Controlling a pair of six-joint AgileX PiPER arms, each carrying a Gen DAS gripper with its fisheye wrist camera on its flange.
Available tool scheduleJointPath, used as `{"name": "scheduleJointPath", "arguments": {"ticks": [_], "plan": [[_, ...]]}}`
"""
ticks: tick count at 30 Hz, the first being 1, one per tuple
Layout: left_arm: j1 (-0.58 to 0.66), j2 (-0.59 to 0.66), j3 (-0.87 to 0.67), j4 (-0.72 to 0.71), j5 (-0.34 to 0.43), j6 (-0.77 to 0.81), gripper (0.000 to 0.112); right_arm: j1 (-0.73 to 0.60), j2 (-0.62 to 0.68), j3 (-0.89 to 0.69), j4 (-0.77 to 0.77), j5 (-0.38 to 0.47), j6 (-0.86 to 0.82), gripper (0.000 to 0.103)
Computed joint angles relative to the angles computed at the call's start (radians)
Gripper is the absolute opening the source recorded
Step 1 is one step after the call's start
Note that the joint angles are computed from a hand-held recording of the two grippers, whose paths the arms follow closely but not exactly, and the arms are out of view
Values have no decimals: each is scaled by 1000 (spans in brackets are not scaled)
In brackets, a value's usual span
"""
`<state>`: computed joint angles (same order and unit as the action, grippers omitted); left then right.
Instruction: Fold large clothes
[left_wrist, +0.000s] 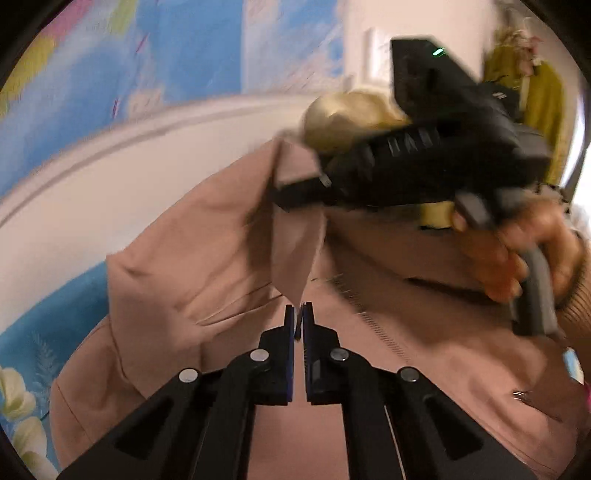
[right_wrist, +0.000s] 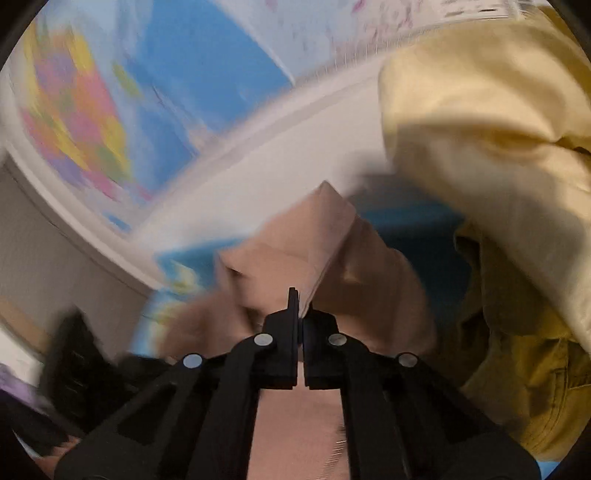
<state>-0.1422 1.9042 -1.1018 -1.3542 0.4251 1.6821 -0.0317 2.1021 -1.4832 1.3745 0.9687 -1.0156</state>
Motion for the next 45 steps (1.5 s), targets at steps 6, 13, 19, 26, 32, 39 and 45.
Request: {"name": "scheduleJointPath", "arguments": {"ticks": [6, 13, 19, 26, 32, 39, 45], "plan": [[48, -57, 52, -15, 224, 59, 12, -48, 81, -74, -138, 45, 179, 2], [143, -117, 105, -35, 169, 45, 47, -7, -122, 94, -261, -143, 120, 44], [347, -270, 237, -96, 152, 111, 70, -82, -390, 380, -352, -220, -72, 69], [524, -256, 264, 107, 148, -37, 78, -209, -571, 703, -599, -363, -178, 68], [533, -201, 269, 219, 137, -114, 58, -367, -646, 670, -486, -306, -242, 1], [548, -230, 301, 212, 138, -128, 58, -289, -558, 565, -626, -526, -60, 3], [718, -299, 388, 180, 252, -4, 66, -435, -467, 608, -473, -498, -187, 40]]}}
